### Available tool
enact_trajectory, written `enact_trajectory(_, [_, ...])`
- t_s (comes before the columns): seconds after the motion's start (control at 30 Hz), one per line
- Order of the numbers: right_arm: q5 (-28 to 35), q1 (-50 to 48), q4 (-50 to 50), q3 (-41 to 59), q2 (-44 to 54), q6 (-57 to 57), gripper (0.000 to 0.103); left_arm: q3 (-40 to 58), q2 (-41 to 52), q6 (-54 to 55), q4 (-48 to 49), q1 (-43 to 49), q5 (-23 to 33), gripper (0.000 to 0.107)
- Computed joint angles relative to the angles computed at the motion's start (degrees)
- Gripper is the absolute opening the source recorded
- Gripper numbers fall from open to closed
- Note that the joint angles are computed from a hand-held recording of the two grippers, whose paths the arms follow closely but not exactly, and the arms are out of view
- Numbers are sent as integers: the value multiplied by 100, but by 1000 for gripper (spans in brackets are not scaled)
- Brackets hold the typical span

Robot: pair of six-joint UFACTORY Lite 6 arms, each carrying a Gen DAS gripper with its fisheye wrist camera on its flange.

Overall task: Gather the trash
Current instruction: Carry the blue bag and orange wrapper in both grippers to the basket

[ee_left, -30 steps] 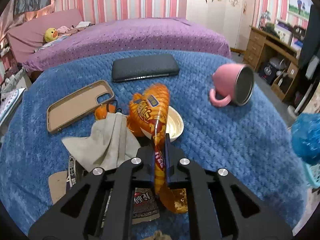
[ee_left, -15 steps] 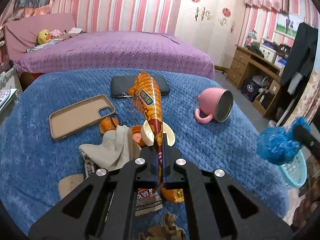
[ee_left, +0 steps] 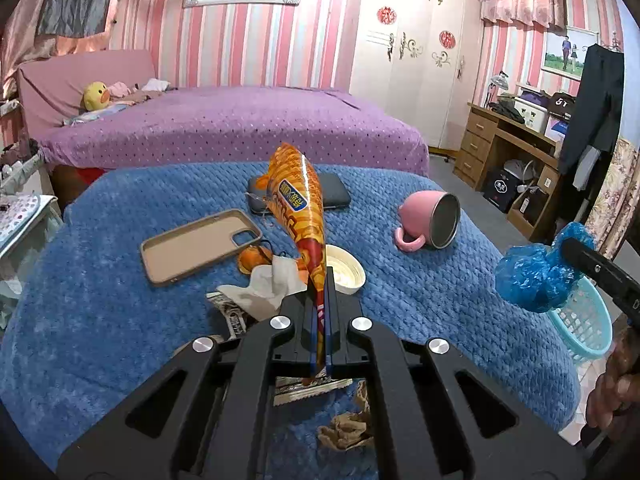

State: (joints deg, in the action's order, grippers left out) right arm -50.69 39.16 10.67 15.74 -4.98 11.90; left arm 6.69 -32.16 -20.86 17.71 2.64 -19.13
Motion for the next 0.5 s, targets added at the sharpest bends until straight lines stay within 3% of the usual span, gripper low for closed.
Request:
enact_trajectory(0.23, [88,254,519,-99,-206,-337,11,-261,-717,-375,404,21,317,0])
enact_trajectory(0.5, [272,72,659,-344,-599,-501,11,-476,-1396,593,-791,-377,715,0])
